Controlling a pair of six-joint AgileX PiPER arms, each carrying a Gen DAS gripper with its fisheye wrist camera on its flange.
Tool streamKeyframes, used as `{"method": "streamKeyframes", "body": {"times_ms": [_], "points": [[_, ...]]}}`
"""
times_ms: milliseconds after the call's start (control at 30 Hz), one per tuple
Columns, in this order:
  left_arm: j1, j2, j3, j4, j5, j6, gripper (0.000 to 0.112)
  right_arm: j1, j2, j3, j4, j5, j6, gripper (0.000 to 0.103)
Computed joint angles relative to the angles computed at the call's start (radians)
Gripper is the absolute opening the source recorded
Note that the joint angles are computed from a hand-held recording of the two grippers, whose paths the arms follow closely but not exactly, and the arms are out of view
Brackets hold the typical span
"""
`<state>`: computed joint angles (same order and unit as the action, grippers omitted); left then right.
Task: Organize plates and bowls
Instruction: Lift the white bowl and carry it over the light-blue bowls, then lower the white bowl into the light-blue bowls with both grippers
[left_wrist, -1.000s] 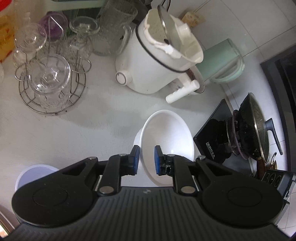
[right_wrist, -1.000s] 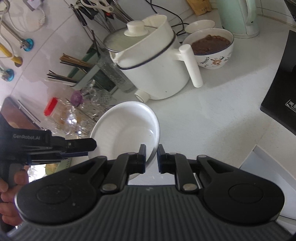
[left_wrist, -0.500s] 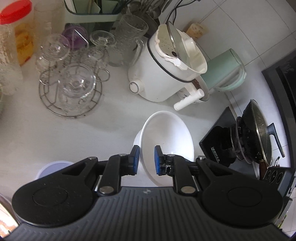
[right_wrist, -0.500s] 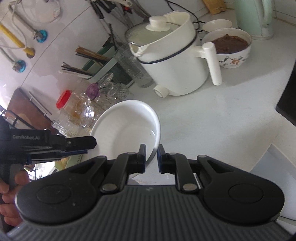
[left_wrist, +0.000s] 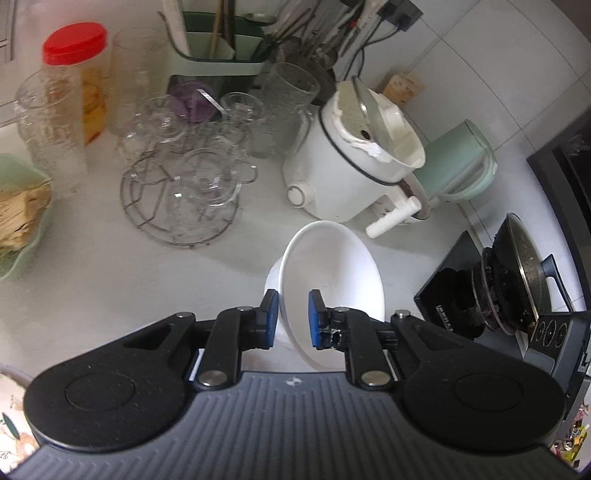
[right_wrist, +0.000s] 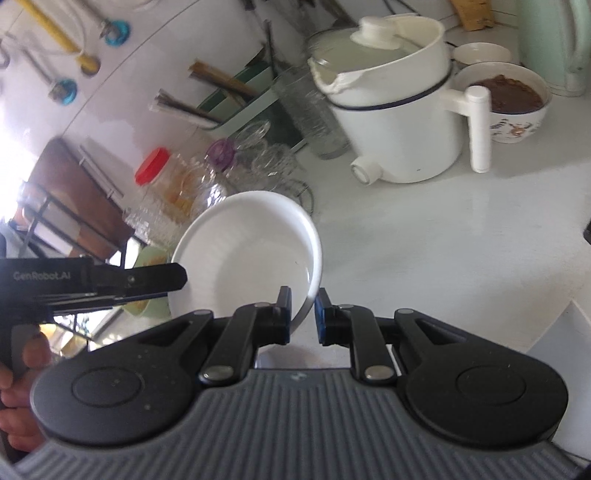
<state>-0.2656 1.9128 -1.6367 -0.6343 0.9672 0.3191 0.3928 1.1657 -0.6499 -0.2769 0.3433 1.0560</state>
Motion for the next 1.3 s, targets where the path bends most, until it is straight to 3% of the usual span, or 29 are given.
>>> {"method": "streamKeyframes", "body": {"times_ms": [133, 467, 600, 1067, 1300], "points": [[0.039, -0.035, 0.071, -0.019, -0.029, 0.020, 0.019, 0.017, 0.046, -0.031, 0.082, -0.007, -0.086, 0.017], [0.141, -0.144, 0.256, -0.074, -0.108, 0.121, 0.019, 0.128, 0.155, -0.137, 0.022, 0.024, -0.048, 0.018], [0.177, -0.169, 0.323, -0.077, -0.131, 0.139, 0.019, 0.143, 0.211, -0.165, 0.127, 0.020, -0.161, 0.019], [0.227, -0.126, 0.361, -0.009, -0.095, 0.179, 0.019, 0.241, 0.330, -0.222, 0.042, 0.086, -0.079, 0.019], [0.227, -0.103, 0.339, 0.036, -0.078, 0.155, 0.019, 0.250, 0.371, -0.260, 0.107, 0.110, -0.167, 0.021]]}}
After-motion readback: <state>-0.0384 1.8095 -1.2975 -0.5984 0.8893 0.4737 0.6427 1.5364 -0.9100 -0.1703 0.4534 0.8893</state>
